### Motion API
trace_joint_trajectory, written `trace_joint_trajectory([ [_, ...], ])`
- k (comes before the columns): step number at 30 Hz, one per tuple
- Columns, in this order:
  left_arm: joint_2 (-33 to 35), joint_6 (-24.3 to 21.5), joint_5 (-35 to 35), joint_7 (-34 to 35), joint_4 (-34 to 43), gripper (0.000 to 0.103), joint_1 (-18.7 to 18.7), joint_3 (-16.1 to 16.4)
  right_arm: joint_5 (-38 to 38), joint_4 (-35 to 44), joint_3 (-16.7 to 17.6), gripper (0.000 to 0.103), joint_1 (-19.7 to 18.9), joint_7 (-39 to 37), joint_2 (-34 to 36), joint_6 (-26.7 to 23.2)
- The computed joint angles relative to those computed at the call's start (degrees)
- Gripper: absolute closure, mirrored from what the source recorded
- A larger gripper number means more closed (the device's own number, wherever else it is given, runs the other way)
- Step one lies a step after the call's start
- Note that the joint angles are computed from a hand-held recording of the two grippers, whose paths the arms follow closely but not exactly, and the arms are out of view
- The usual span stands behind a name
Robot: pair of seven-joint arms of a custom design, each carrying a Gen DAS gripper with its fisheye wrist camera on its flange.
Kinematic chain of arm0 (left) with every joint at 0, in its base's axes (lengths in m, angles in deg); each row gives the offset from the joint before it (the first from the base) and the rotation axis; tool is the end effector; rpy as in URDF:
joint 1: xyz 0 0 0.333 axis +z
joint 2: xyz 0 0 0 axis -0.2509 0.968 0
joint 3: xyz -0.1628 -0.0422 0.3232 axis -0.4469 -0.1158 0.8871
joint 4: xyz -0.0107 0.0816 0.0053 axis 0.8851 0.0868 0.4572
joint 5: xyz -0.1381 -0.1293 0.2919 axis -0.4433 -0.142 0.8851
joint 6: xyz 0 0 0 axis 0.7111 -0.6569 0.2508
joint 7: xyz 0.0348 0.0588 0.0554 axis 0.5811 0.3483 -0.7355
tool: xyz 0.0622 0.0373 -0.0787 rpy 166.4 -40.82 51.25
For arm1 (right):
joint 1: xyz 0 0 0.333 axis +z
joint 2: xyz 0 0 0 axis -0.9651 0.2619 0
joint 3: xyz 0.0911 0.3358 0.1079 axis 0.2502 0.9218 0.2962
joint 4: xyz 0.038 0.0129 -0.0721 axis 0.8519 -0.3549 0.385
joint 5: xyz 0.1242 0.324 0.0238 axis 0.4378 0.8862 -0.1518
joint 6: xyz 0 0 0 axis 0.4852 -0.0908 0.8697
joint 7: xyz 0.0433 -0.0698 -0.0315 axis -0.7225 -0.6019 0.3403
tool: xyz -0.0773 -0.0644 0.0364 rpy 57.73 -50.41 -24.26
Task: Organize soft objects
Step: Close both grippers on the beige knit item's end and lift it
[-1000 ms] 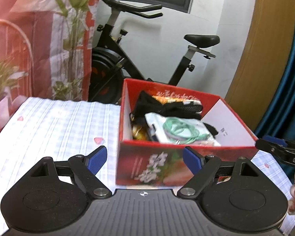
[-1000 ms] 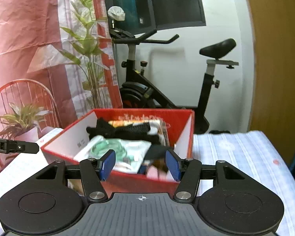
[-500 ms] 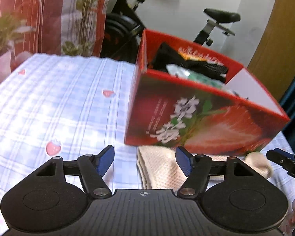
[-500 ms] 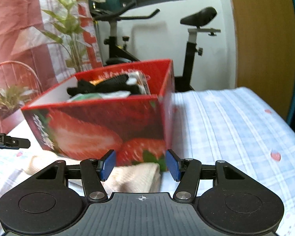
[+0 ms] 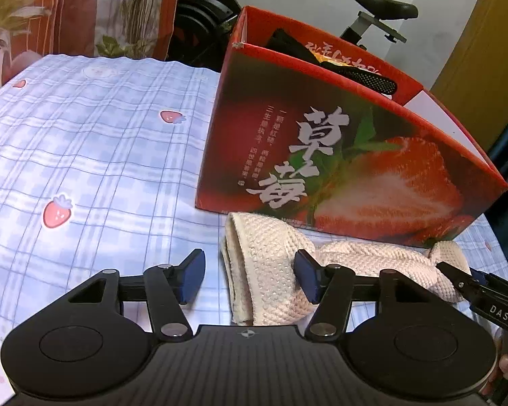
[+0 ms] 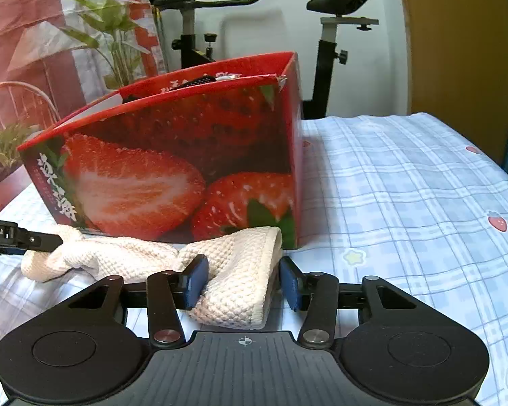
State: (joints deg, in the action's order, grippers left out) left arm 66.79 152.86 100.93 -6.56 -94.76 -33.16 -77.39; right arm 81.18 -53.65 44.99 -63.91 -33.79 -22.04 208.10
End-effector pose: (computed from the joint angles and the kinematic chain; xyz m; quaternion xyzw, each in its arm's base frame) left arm 0.6765 -0.2383 0.3403 -0.7776 0.5118 -0.3020 0.2054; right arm 0.7173 0.2624 0.3210 -0.7350 0.5141 -0.1480 0.4165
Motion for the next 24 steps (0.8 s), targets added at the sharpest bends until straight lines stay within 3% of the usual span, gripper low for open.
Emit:
trace_joint_trajectory([
  [5, -0.21, 2.26, 2.45, -3.35, -1.05, 0.051, -1.81, 2.26, 0.69, 0.04, 3.32, 0.063, -2.47, -1.69, 0.65, -0.05],
  [9, -0.71, 3.57, 4.43, -5.59, -2.09, 0.054, -2.47, 3.09, 0.76, -0.44, 6.37, 0.073, -4.59, -5.37, 0.89, 0.05],
  [16, -0.93, 7.20, 11.57, -13.46, -3.30, 0.054, -4.92, 7.21, 1.92, -0.85, 9.67, 0.074, -6.61, -9.71, 1.15, -0.17],
  [24, -1.09, 4.68, 17.91, -19.28, -2.55, 0.054, -5.06, 6.35, 5.22, 0.17, 9.20, 0.074, -6.38, -11.85, 1.23, -1.69],
])
